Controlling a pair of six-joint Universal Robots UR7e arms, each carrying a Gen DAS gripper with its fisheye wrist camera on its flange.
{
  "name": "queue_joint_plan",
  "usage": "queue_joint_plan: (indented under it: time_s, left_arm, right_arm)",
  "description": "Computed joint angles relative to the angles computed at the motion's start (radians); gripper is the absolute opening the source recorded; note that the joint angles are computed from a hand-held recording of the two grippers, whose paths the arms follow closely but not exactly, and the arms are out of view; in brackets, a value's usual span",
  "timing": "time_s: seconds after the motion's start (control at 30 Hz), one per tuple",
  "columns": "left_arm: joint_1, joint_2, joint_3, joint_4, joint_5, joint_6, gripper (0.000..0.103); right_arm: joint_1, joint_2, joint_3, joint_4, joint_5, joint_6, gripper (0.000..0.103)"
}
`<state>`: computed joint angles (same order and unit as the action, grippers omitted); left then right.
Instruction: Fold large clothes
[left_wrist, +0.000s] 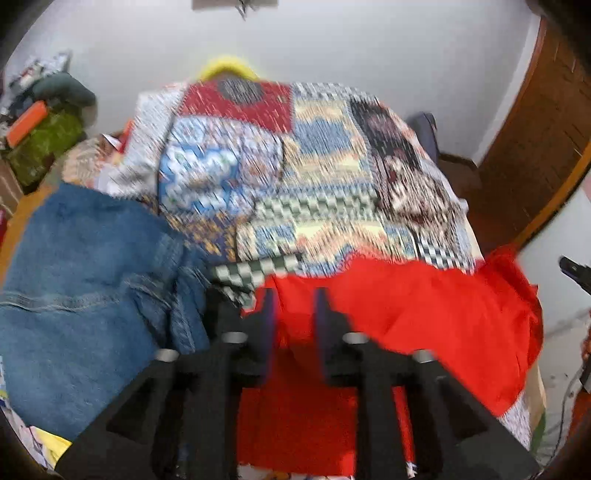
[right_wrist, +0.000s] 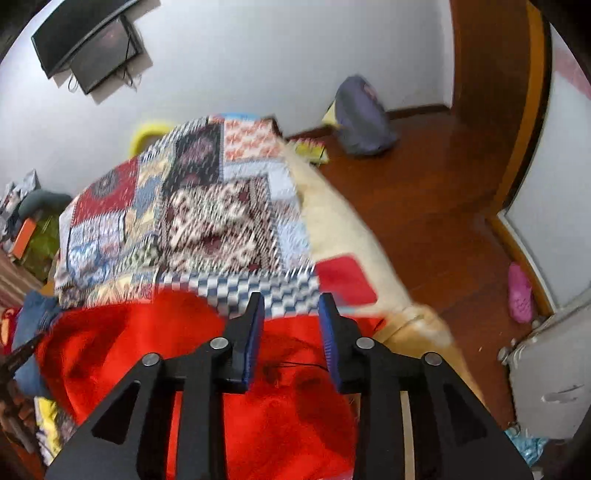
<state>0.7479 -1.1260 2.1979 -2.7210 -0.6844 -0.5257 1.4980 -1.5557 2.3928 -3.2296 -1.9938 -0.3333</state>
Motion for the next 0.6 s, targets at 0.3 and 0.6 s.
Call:
queue_joint_plan:
  time_s: [0.3,0.6]
  left_arm:
    - [-0.095,-0.041,0.051,-0.026,0.075,0.039,0.059]
    - [-0.119,0.064,0.087,-0.018,-0.051,0.057,0.059]
  right_arm:
    - [0.091,0.017,0.050,-0.048,-0.065,-0.127,0.039]
    - [0.163,0.211,0.086,-0.096,-0.059,-0.216,0.039]
